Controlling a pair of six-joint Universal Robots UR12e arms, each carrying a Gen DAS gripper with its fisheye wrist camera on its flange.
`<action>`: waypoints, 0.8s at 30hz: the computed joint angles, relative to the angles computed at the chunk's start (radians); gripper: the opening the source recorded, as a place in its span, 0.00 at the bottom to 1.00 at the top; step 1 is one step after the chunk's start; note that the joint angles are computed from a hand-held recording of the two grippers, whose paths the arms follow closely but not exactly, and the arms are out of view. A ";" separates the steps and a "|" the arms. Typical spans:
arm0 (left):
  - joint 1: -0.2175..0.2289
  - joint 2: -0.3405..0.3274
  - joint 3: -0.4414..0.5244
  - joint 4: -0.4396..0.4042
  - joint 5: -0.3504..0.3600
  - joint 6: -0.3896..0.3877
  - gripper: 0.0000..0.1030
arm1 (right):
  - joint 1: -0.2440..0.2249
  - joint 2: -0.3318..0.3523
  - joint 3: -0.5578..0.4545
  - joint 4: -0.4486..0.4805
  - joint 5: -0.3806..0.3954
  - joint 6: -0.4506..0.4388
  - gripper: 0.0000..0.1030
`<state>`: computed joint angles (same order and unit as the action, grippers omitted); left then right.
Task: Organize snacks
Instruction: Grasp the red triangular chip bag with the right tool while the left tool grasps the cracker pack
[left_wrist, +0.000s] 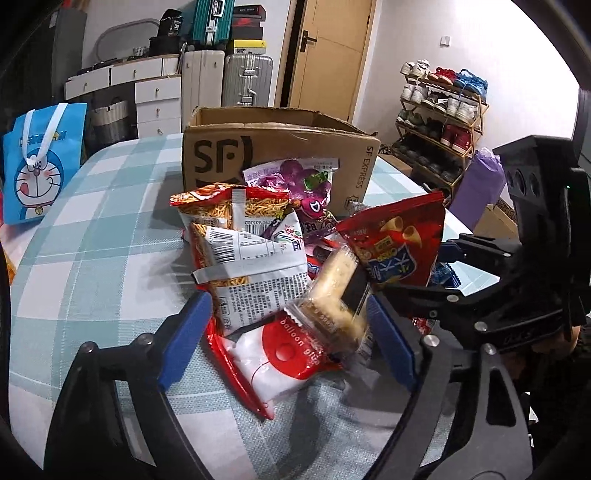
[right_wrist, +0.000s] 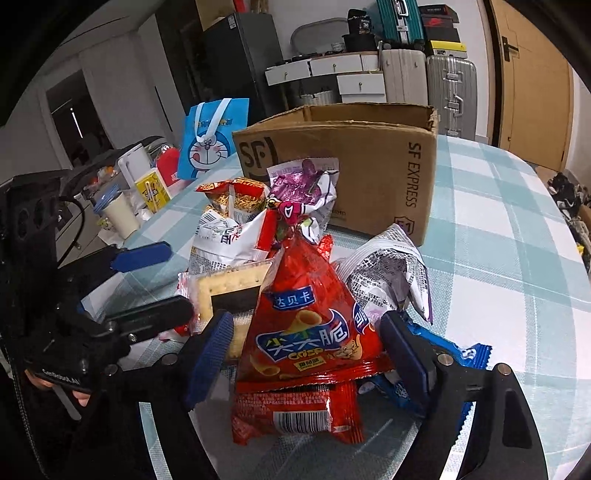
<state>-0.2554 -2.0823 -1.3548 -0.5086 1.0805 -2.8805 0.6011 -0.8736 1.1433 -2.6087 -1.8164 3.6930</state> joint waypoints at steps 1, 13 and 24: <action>0.000 -0.001 0.004 -0.012 -0.011 0.001 0.76 | -0.001 -0.001 0.000 0.003 0.003 0.001 0.81; -0.012 -0.018 0.043 -0.089 -0.026 0.023 0.67 | -0.005 -0.025 0.066 -0.113 0.043 0.039 0.58; -0.048 -0.028 0.072 -0.135 0.048 0.146 0.68 | 0.002 -0.069 0.148 -0.233 0.013 0.058 0.58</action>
